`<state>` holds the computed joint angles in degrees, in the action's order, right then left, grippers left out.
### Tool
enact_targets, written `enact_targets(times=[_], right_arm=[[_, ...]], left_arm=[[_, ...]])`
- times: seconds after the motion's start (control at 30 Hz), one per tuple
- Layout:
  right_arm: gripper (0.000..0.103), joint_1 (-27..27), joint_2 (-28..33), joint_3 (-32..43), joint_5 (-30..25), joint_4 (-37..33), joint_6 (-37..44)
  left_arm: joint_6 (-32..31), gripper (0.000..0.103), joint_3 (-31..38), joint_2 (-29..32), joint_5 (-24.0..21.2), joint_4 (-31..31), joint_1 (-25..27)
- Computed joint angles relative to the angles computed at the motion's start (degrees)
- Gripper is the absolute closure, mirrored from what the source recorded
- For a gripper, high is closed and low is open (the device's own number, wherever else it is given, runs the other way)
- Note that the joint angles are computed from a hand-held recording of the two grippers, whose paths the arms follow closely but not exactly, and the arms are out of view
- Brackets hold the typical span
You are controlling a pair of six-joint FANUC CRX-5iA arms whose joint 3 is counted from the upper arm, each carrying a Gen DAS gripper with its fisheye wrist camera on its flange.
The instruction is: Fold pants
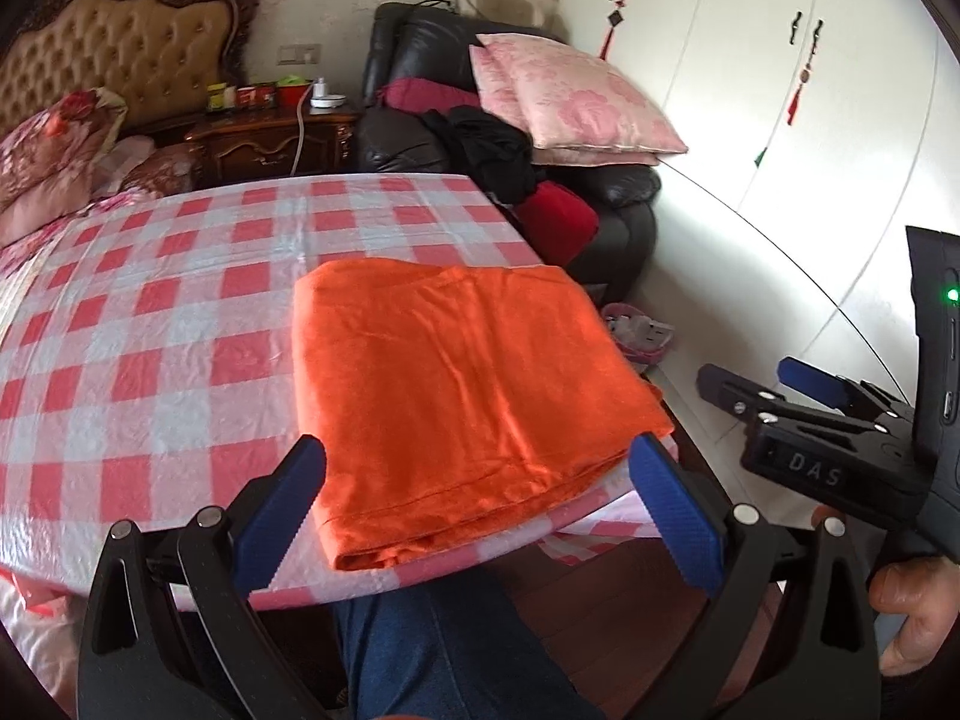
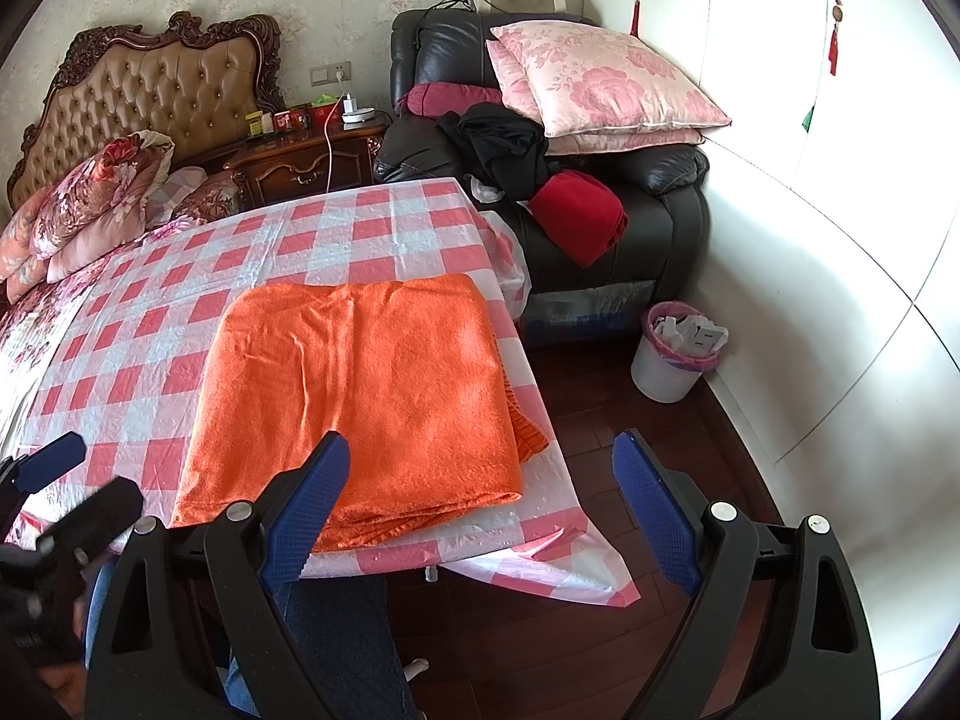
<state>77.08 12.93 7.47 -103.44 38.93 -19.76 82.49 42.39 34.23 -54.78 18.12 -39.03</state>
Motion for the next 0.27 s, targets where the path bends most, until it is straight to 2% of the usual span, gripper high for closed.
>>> enact_targets(times=[0.1,0.2,0.27], right_arm=[[0.016,-0.51,0.25,0.08,-0.08,-0.45,-0.74],[0.016,-1.36,0.02,-0.72,1.12,-1.19,-2.32],[0.016,-2.02,-0.36,-1.73,1.85,-1.34,-3.09]], left_arm=[[-4.64,0.002,-0.45,1.57,-1.19,8.52,1.45],[-7.04,0.002,-7.59,-2.82,5.74,9.20,4.13],[-3.86,0.002,-14.63,-7.19,11.03,8.39,9.21]])
